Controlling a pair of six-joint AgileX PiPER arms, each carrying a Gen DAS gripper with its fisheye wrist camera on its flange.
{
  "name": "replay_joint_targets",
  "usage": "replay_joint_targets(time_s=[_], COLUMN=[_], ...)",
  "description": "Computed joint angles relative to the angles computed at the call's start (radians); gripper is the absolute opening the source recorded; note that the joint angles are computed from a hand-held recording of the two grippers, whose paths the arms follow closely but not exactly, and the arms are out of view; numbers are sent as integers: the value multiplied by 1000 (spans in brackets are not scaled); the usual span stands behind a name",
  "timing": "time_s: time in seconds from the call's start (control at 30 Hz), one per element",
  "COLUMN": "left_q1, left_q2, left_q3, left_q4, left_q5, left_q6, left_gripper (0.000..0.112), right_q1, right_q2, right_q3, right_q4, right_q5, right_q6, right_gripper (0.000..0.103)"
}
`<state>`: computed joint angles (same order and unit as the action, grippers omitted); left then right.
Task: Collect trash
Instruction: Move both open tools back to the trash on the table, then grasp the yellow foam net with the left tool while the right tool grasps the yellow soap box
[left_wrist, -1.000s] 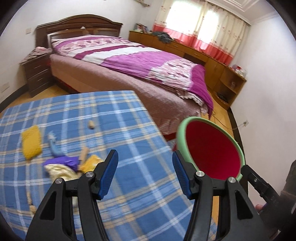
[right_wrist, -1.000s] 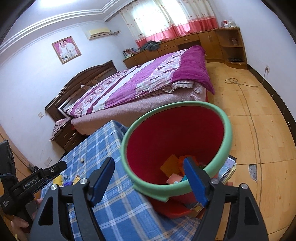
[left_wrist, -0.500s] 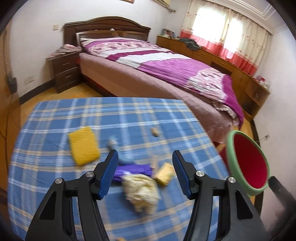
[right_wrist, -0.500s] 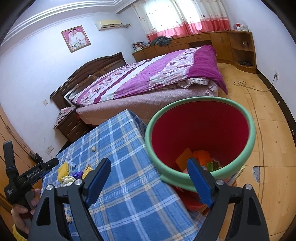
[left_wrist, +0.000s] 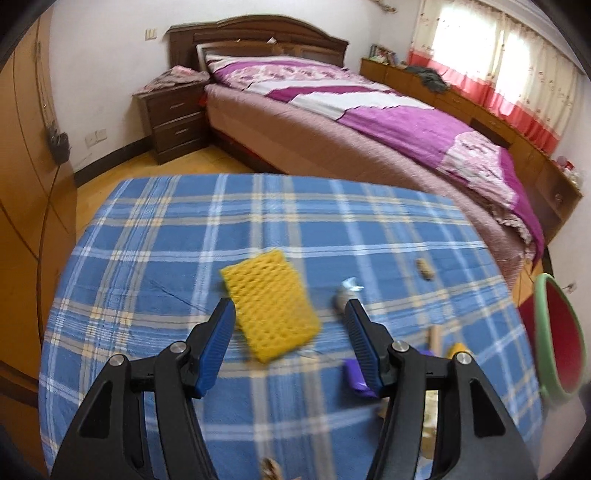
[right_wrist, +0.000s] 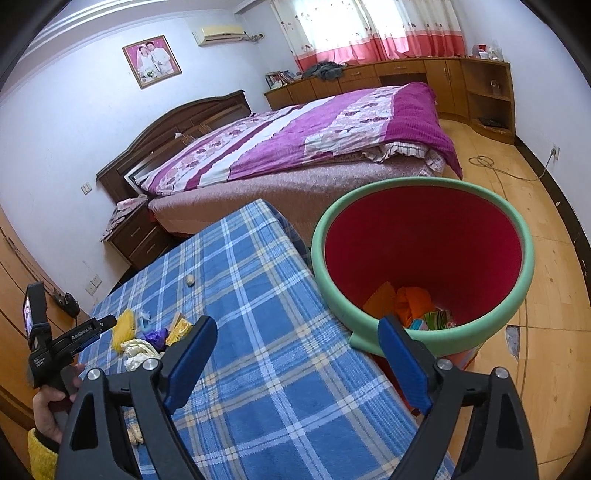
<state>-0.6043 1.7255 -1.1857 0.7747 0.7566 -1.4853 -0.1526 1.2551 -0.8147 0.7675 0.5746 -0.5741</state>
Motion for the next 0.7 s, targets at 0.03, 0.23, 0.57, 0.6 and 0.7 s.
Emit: replay_joint_targets(time_s=[0.03,0.23,0.57,0.6,0.7], left_q1=[17,76,108,108,116], left_q2=[8,66,93,92,77], left_q3=[4,1,2,5,27], left_q4=[-12,-37,-45,-42,-36], left_q5=[-18,-62,-117,-120,-159], left_q6=[11,17,18,17,12], left_gripper=[61,61,62,60,42], right_q1=[10,55,122,132,167], right_q2=[4,37,88,92,111], right_q3=[-2,-11,-39,-41,-57], right_q4=[-13,-62,-140,-147,-176], right_q5=[-7,-30,-51,-54,-61], right_q6=[16,76,156,162,183], right_gripper=[91,91,91,91,91])
